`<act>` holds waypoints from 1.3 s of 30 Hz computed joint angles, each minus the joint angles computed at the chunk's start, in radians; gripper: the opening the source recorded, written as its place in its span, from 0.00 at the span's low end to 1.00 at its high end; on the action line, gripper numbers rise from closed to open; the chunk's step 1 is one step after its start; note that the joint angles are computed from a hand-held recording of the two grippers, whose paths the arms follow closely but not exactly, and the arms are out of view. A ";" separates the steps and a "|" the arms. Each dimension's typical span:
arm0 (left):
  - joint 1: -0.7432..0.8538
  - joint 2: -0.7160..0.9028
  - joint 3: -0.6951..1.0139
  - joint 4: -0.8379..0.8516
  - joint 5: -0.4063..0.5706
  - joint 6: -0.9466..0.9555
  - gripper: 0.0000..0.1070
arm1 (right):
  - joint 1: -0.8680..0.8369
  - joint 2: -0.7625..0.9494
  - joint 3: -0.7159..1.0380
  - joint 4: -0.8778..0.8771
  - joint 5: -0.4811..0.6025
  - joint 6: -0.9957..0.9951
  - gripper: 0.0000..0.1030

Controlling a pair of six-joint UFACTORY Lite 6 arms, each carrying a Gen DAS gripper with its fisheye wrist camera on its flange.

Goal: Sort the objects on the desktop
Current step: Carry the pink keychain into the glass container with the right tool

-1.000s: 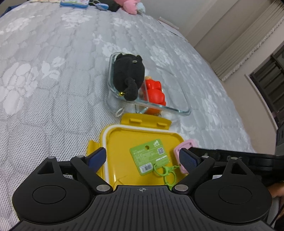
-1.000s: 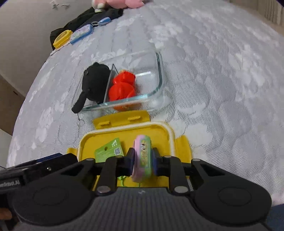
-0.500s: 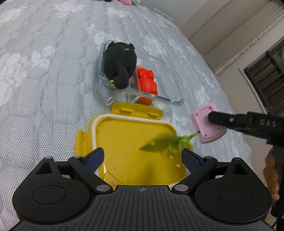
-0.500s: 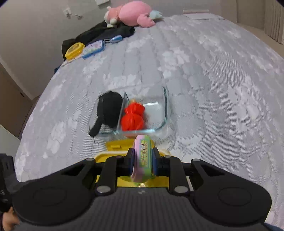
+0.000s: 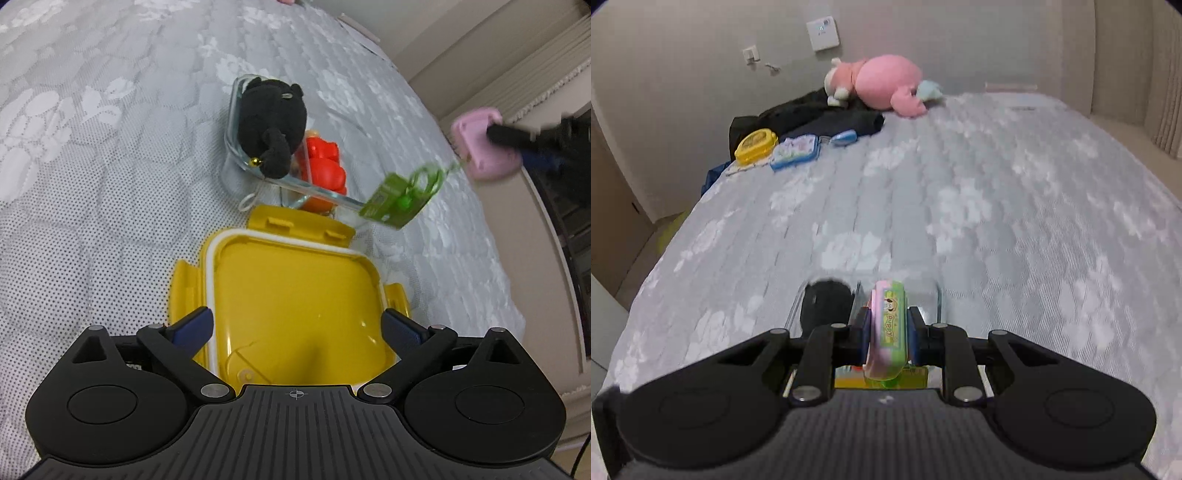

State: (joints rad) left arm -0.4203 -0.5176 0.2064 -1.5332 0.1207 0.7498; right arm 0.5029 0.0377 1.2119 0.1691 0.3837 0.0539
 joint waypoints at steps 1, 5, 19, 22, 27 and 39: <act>0.003 0.008 0.002 -0.027 0.003 0.028 0.93 | 0.003 0.018 0.030 -0.024 0.002 0.018 0.22; 0.020 0.037 0.011 -0.079 0.018 0.083 0.94 | 0.025 0.124 0.155 -0.162 0.009 0.129 0.22; 0.098 0.172 0.051 -0.351 0.103 0.390 0.94 | 0.111 0.504 0.338 -0.583 0.008 0.516 0.22; 0.102 0.169 0.050 -0.353 0.108 0.396 0.94 | 0.131 0.556 0.352 -0.652 -0.001 0.572 0.22; 0.146 0.146 0.029 -0.398 0.162 0.457 0.94 | 0.164 0.618 0.367 -0.852 -0.008 0.744 0.22; 0.150 0.158 0.039 -0.359 0.173 0.453 0.94 | 0.205 0.595 0.277 -1.008 -0.001 0.837 0.25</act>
